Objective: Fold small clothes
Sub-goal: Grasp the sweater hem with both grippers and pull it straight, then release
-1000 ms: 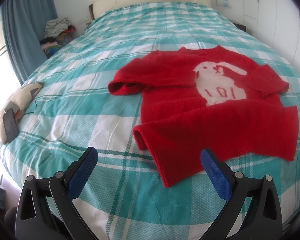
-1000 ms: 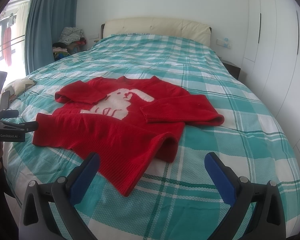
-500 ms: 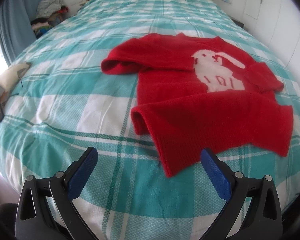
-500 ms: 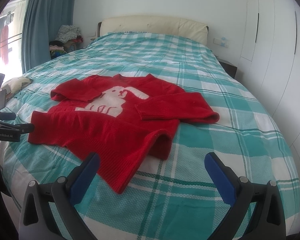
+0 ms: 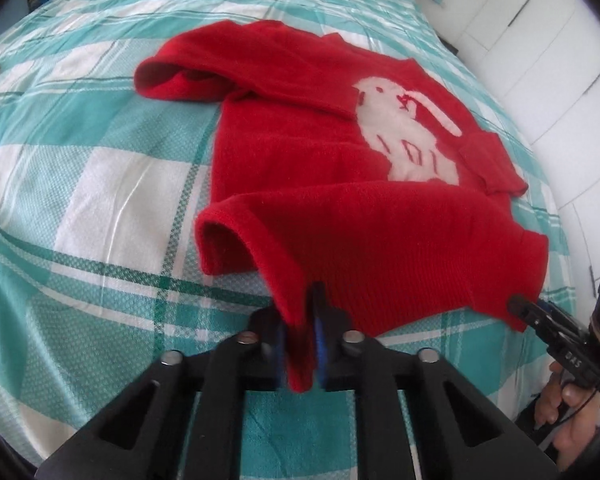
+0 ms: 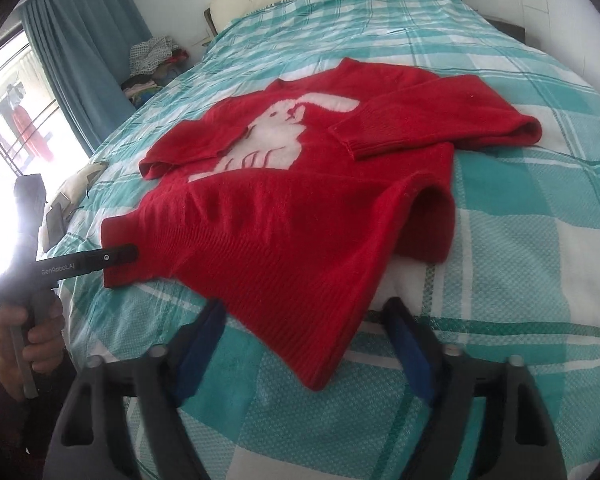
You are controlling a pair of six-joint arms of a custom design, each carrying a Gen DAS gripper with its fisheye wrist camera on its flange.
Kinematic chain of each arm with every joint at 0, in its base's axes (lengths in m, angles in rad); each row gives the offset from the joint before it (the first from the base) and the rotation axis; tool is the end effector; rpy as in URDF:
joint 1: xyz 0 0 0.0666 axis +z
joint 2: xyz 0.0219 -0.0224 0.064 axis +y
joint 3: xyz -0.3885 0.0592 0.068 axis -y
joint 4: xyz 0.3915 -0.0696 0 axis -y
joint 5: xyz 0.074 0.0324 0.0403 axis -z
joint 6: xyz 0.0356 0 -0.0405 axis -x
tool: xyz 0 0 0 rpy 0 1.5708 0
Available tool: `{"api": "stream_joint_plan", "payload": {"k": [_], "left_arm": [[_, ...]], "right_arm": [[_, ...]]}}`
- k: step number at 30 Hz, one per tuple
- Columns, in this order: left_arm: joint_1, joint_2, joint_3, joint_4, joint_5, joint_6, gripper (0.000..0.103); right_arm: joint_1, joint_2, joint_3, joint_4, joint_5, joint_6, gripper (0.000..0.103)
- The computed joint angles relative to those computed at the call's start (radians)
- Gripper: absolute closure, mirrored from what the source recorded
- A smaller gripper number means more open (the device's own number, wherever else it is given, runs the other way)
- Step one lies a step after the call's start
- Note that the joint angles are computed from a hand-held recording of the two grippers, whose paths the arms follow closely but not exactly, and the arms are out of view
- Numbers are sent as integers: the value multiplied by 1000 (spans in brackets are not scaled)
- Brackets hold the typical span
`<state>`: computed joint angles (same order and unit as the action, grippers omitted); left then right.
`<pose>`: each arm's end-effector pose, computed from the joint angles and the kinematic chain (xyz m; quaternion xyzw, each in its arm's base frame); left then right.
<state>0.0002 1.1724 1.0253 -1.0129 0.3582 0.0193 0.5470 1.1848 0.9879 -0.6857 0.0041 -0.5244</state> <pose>0.3638 -0.0128 0.3592 0.0269 0.9636 -0.1763 0.1990 0.3351 0.2034 0.3547 -0.0099 0.9413 0.1705 0.2911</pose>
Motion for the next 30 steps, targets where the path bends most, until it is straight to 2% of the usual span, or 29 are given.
{"api": "stream_joint_plan", "payload": {"k": [1,2,4,6,9,11,13,15,21,26,30], "left_arm": [[13,-6,0,-16,14,1,100],[29,-20,1,-37,28,-11,100],[76,-57,11,-107,89,-66,100],[117,-99,26,-205,117,-162,100],[151,-147,34,-342,78,-302,100],[140,-168,13,-373,22,-344,100],[102,-188,-23,-359,-62,-349,101],[77,-196,-48,-342,-107,-339,101],[70,-188,-78,-299,-122,-313,101],[18,-225,-113,-238,-177,-271,99],[8,-254,-129,-209,-204,-263,96]], "right_arm": [[-2,-2,1,-13,4,-1,85],[-5,-11,1,-28,2,-9,99],[-17,-57,-14,-51,-38,-29,99],[-20,-120,-27,-89,-87,-42,99],[-10,-194,-31,-181,-169,-62,99],[8,-212,-32,-243,-194,-71,99],[28,-205,-41,-289,-194,-82,99],[42,-181,-53,-316,-169,-91,99],[72,-136,-68,-310,-93,-125,100],[101,-111,-56,-315,-24,-130,99],[123,-113,-54,-320,25,-131,99]]}}
